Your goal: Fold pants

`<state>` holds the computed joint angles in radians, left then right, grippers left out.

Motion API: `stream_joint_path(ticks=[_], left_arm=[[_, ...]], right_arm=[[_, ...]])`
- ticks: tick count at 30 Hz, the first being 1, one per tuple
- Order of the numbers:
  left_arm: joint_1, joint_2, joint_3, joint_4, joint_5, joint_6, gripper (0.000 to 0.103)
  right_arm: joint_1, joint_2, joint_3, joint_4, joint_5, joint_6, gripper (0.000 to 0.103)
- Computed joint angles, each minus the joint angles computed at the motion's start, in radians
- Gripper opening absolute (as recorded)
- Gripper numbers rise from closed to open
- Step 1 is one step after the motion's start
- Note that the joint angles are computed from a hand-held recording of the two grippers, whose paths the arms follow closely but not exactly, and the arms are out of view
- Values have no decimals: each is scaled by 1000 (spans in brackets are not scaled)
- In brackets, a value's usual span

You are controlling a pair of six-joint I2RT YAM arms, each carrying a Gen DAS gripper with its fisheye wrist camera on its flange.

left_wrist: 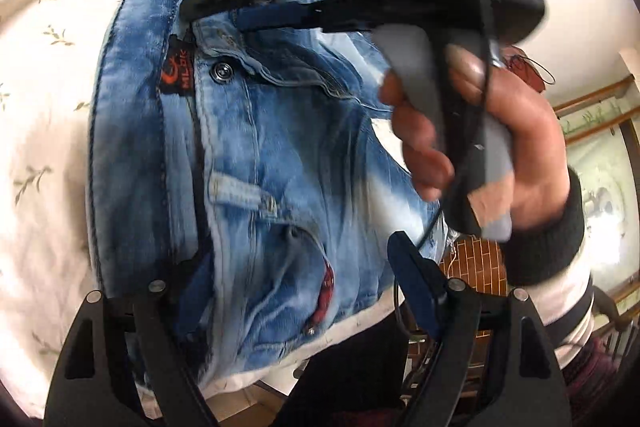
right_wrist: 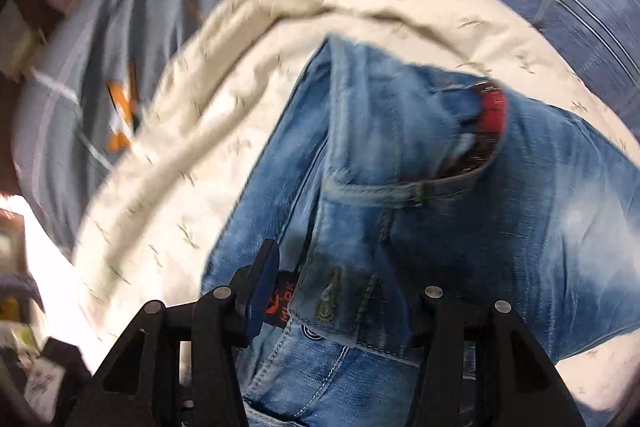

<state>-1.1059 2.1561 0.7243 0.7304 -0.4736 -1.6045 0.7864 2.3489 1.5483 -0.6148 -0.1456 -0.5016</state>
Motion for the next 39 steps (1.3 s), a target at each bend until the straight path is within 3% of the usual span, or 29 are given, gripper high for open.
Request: stream_joint_path(ticks=[6, 7, 9, 10, 11, 12, 18, 19, 20, 22, 26, 28, 30, 33, 34, 36, 39], left_arm=[[-39, 6, -2, 25, -58, -9, 81], [-42, 12, -7, 41, -64, -14, 76], [-52, 14, -14, 46, -78, -19, 45], [-55, 2, -9, 5, -83, -28, 17], [-55, -3, -9, -5, -81, -31, 4], [-61, -8, -19, 9, -88, -35, 4], [-184, -105, -6, -237, -266, -162, 4], [-195, -103, 16, -312, -269, -208, 4], [-196, -89, 25, -335, -252, -239, 4], [-174, -49, 51, -362, -177, -279, 4], [-158, -24, 64, -365, -117, -313, 4], [-190, -54, 52, -393, -155, -314, 4], [-226, -118, 48, -500, -200, -310, 7], [-247, -211, 49, -656, -249, -320, 44], [-235, -240, 52, -719, -258, -336, 63], [-189, -270, 27, -732, -252, -332, 66], [-22, -342, -68, -606, -138, -214, 66]], right_arm=[[44, -86, -214, 198, 167, -140, 48], [44, -106, -256, 240, 167, -165, 46], [47, -146, -337, 316, 177, -218, 36], [48, -166, -367, 332, 166, -229, 23], [56, -200, -412, 375, 175, -229, 20], [59, -238, -442, 386, 156, -231, 20], [46, -318, -411, 271, -11, -137, 18], [56, -303, -404, 278, -12, -116, 18], [64, -279, -404, 289, -23, -104, 1], [85, -195, -338, 261, -65, -57, 0], [128, -161, -403, 377, -46, -16, 0], [68, -203, -428, 348, -194, -10, 0], [-21, -255, -449, 334, -301, -29, 3], [-234, -254, -368, 264, -401, -60, 24], [-287, -228, -321, 242, -412, -59, 30], [-464, -126, -132, 144, -426, -38, 31], [-638, 66, 196, 34, -402, 45, 32]])
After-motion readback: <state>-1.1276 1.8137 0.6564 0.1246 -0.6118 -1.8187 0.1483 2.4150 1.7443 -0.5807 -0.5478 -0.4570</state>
